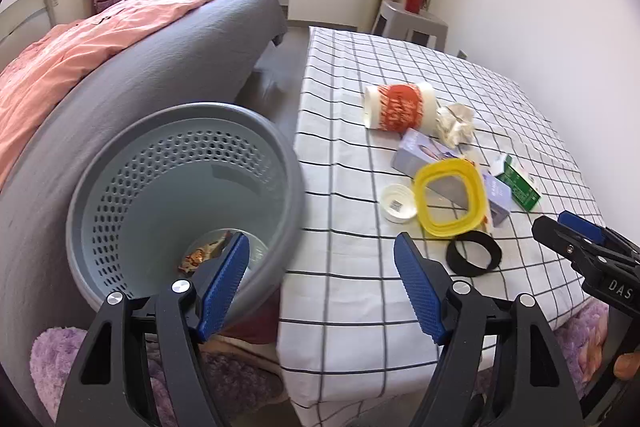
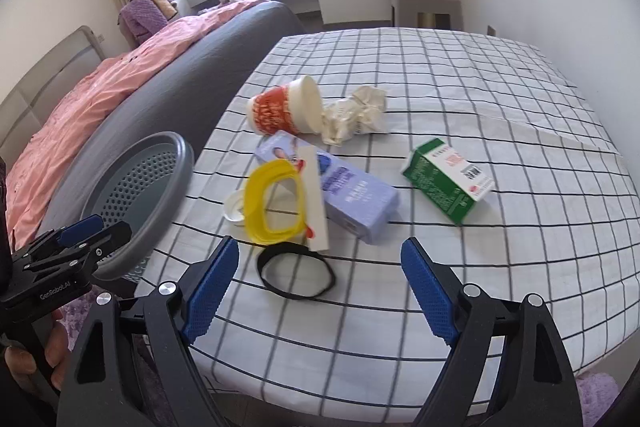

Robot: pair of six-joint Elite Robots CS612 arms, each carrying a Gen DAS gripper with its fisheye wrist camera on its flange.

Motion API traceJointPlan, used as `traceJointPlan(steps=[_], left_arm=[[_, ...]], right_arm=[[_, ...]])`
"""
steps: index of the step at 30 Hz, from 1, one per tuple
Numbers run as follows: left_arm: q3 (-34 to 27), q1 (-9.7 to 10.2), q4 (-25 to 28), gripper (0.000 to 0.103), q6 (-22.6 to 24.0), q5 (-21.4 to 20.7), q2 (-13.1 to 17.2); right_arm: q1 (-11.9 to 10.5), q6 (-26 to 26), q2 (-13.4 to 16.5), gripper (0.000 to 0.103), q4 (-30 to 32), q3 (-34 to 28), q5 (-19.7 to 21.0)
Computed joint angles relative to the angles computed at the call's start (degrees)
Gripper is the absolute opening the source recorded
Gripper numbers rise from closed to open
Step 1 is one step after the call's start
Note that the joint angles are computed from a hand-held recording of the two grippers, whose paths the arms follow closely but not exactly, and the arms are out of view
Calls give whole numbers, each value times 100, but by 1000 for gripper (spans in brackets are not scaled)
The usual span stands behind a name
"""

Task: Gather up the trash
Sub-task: 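Move both open grippers back from the basket toward the remaining trash, then grasp the black band with the left gripper and lift it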

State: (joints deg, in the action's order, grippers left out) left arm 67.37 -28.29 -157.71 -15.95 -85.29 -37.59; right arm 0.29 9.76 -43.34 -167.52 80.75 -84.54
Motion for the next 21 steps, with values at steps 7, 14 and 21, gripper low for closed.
traceJointPlan(steps=[7, 14, 21], left_arm=[[-248, -235, 375, 72, 295, -307, 128], [-588, -398, 851, 72, 483, -426, 336], [-1005, -459, 1357, 72, 413, -517, 583]], right_arm=[[-272, 206, -200, 82, -279, 498, -232], [-497, 468, -221, 82, -570, 734, 28], [-618, 646, -178, 82, -772, 823, 141]])
